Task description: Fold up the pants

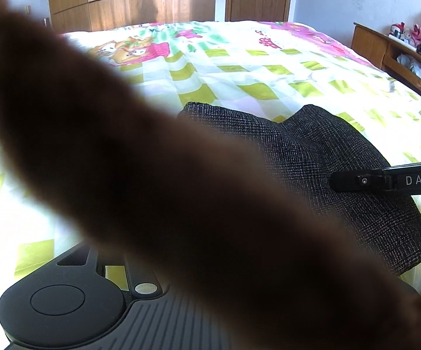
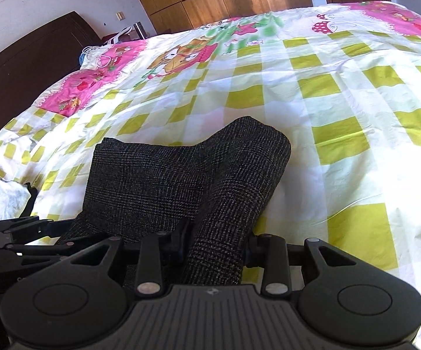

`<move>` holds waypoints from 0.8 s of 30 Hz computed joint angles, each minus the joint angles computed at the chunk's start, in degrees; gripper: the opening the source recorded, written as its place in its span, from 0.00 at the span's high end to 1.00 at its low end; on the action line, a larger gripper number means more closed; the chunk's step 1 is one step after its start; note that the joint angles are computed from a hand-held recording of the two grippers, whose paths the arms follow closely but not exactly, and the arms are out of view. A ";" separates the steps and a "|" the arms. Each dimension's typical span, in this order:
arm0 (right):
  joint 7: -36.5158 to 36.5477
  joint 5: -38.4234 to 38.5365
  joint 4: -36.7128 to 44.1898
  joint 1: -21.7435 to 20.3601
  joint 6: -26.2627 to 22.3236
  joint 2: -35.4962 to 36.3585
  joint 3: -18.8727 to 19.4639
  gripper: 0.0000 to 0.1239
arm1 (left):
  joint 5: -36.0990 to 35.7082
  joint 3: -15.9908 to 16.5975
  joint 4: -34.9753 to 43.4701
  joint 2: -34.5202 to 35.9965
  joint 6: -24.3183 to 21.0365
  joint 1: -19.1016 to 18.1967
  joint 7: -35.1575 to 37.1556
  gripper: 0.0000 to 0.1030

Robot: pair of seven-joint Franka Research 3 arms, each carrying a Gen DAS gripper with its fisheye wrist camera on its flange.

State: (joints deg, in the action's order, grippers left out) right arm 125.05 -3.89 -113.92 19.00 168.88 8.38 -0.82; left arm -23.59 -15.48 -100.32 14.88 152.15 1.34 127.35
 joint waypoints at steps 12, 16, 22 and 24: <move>-1.46 2.54 5.51 -1.19 -2.19 4.36 -2.02 0.58 | 1.10 -2.65 8.25 7.31 0.17 0.11 -2.88 0.48; 3.64 -2.51 4.73 0.55 -4.83 2.38 -4.19 0.54 | -0.09 -3.80 7.24 6.77 1.15 1.18 -1.95 0.44; 25.33 -30.54 4.45 5.13 -14.39 -2.34 -7.31 0.52 | -2.60 -4.18 2.60 2.86 3.46 2.56 1.21 0.44; 30.55 -36.34 3.76 5.19 -15.81 -3.83 -6.14 0.52 | -5.16 -4.46 0.81 1.23 3.48 3.42 3.84 0.44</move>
State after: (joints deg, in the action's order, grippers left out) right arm 155.61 -40.23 -110.16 24.19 153.08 4.56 -6.96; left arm -28.75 -19.94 -99.52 16.11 155.63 4.77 131.19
